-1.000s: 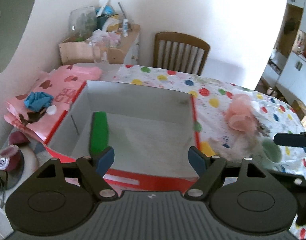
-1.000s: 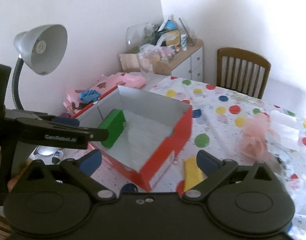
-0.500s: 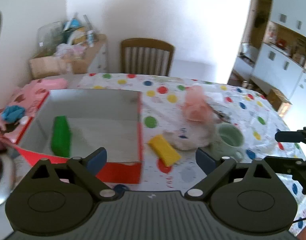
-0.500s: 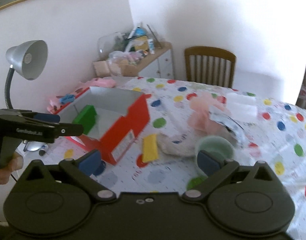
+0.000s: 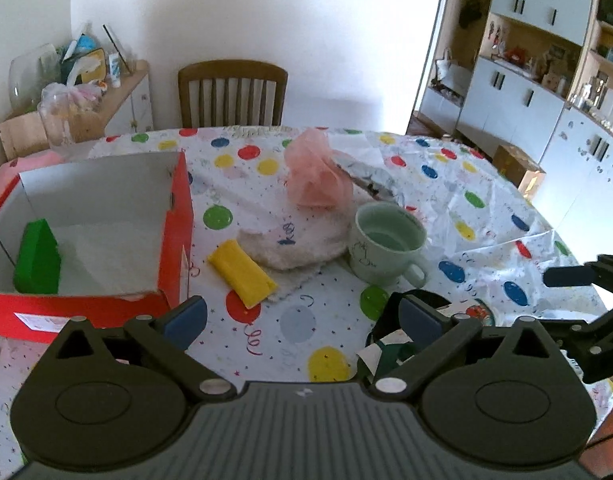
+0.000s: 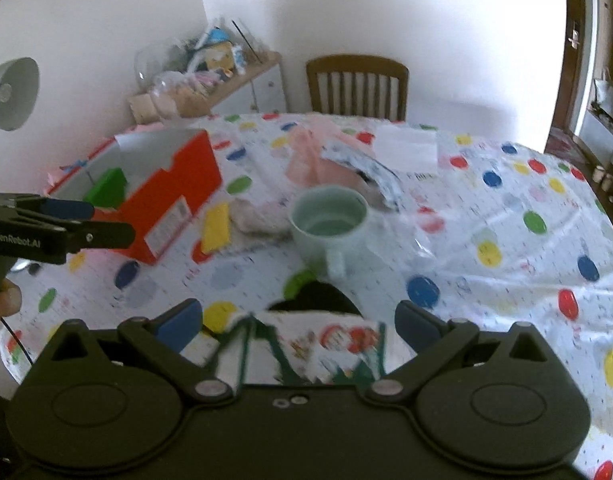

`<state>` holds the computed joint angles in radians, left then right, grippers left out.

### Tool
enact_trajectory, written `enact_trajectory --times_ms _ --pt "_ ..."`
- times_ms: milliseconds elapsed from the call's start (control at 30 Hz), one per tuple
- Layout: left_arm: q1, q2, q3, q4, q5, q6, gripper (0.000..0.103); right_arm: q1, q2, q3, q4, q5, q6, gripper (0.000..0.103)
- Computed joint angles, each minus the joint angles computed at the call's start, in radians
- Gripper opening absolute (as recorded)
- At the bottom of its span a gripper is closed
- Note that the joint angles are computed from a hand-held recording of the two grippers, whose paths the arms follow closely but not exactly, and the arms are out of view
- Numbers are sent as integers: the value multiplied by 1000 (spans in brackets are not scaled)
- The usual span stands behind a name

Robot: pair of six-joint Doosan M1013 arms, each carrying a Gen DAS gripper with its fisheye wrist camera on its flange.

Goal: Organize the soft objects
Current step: 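Move the left gripper back toward the yellow cloth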

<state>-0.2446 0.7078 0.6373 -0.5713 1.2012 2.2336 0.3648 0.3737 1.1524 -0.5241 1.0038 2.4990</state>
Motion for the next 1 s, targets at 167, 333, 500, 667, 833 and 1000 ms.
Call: enact_trajectory --times_ms 167,333,500,667,833,1000 --pt "-18 -13 62 44 -69 -37 103 -14 -7 35 27 12 4 100" --pt "-40 12 50 128 -119 -137 103 -29 -13 65 66 7 -9 94" --pt "-64 41 19 213 -167 -241 103 -40 -14 76 94 6 -46 90" --pt "-91 69 -11 270 -192 -301 103 -56 -13 85 120 -3 -69 84" --pt "-116 111 -66 370 -183 -388 102 -65 -8 88 143 2 -94 79" --pt "-127 128 -78 414 -208 -421 97 -76 -8 96 160 2 -110 76"
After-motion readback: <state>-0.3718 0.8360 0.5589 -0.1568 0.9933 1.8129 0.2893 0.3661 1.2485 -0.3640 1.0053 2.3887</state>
